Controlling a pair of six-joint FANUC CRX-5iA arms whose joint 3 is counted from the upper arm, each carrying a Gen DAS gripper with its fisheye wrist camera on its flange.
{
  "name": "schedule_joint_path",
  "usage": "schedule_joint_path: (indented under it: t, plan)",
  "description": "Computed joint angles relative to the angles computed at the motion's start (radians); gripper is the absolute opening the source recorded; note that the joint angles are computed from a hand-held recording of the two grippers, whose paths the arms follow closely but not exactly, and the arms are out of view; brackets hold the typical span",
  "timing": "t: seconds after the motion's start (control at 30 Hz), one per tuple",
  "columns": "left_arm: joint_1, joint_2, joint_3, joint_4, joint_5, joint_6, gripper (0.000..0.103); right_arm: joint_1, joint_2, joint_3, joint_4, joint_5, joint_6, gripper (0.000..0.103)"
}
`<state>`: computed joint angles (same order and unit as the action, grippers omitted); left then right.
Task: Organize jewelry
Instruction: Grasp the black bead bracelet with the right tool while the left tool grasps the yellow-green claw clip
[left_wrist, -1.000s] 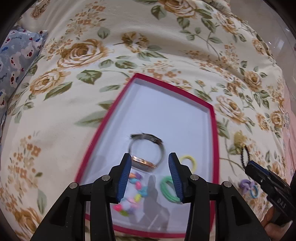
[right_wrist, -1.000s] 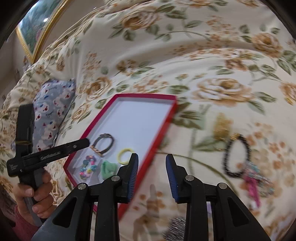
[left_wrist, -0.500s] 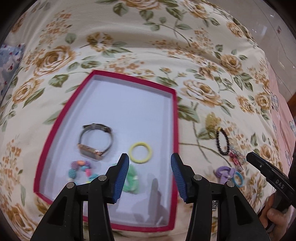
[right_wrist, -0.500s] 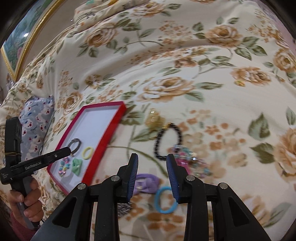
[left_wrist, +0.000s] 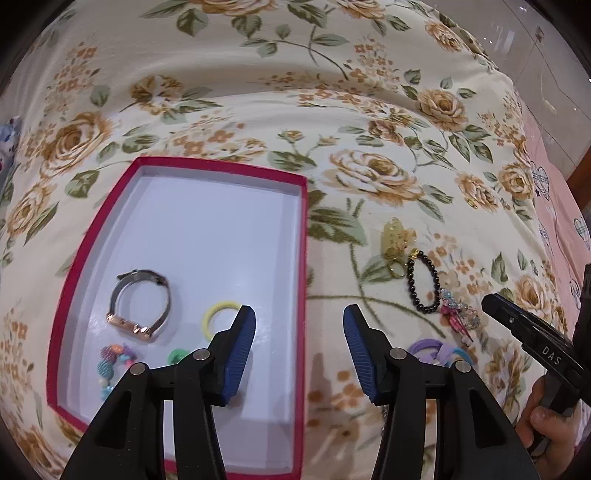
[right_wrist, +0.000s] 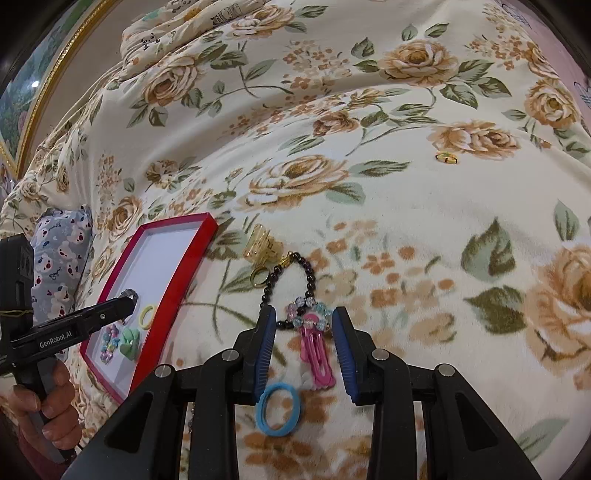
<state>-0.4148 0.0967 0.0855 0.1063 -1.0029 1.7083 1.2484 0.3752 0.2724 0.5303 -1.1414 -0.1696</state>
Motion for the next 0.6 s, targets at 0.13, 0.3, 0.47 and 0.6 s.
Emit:
schedule_joint_path:
  t: [0.13, 0.3, 0.47, 0.6]
  plan:
    - [-0.012, 0.042, 0.033, 0.012, 0.002, -0.009, 0.053, -0.017, 0.011, 0.013, -0.021, 0.004, 0.036, 0.034]
    - [-0.026, 0.101, 0.084, 0.027, 0.004, -0.022, 0.054, -0.062, 0.037, 0.035, -0.088, 0.031, 0.109, 0.031]
    - [-0.033, 0.152, 0.133, 0.03, 0.0, -0.031, 0.054, -0.094, 0.086, 0.092, -0.158, 0.032, 0.21, 0.03]
    - [-0.037, 0.19, 0.166, 0.036, -0.007, -0.033, 0.054, -0.109, 0.12, 0.124, -0.184, 0.019, 0.248, 0.023]
